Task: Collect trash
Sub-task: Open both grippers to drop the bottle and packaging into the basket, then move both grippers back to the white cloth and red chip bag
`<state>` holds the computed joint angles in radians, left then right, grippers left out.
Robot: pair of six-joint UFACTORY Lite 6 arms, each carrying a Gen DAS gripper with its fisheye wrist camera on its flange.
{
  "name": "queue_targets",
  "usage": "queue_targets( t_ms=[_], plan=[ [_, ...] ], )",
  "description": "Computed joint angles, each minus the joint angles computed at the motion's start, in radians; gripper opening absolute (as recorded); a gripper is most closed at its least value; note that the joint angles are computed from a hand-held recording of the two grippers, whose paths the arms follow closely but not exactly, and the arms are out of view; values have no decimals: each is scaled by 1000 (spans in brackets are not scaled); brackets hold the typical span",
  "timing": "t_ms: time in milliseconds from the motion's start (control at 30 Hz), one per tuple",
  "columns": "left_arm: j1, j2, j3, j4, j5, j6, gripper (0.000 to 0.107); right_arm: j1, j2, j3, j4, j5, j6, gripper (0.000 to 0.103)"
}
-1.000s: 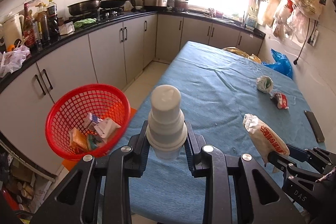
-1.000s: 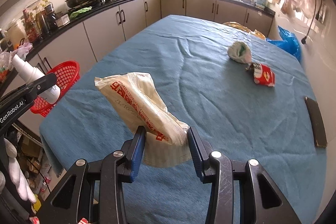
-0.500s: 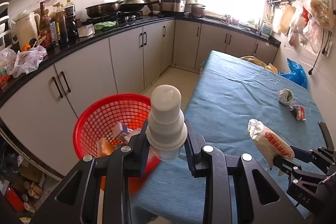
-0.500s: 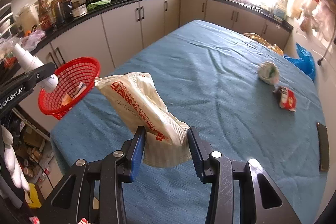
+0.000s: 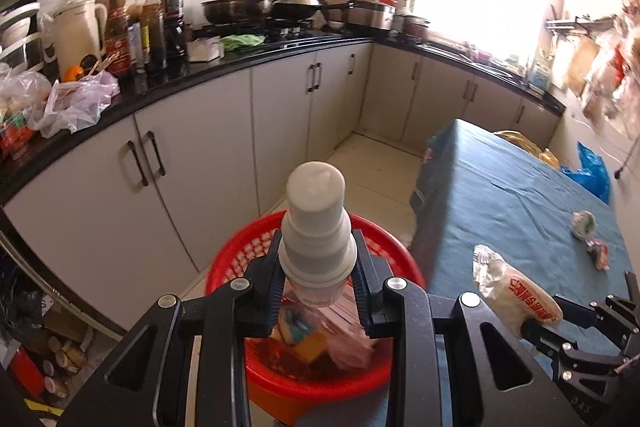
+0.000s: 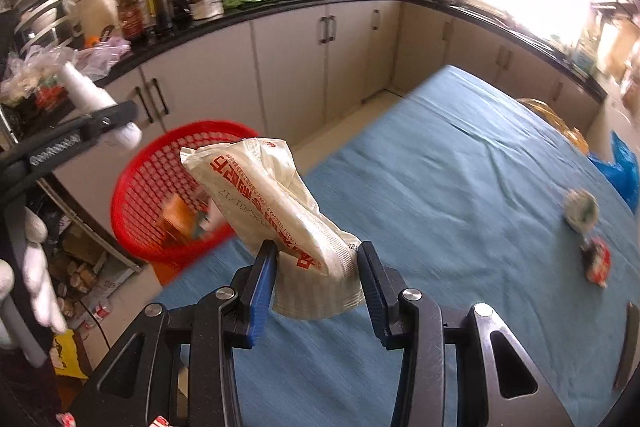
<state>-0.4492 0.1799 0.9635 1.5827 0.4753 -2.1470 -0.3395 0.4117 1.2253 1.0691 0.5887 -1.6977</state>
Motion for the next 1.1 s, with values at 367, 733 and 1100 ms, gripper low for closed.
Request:
queue_targets(
  t_ms=[367,733,1100],
  plan=[
    [134,57,-9,137,-82,-143,39,196,217,252,-22,97,218,53],
    [33,-72,-152,137,71,-196,62,109,277,296,29,176,246,62],
    [-111,-61,-171,18,52,-219,64,-70,239,317,-14,105,253,64]
  ],
)
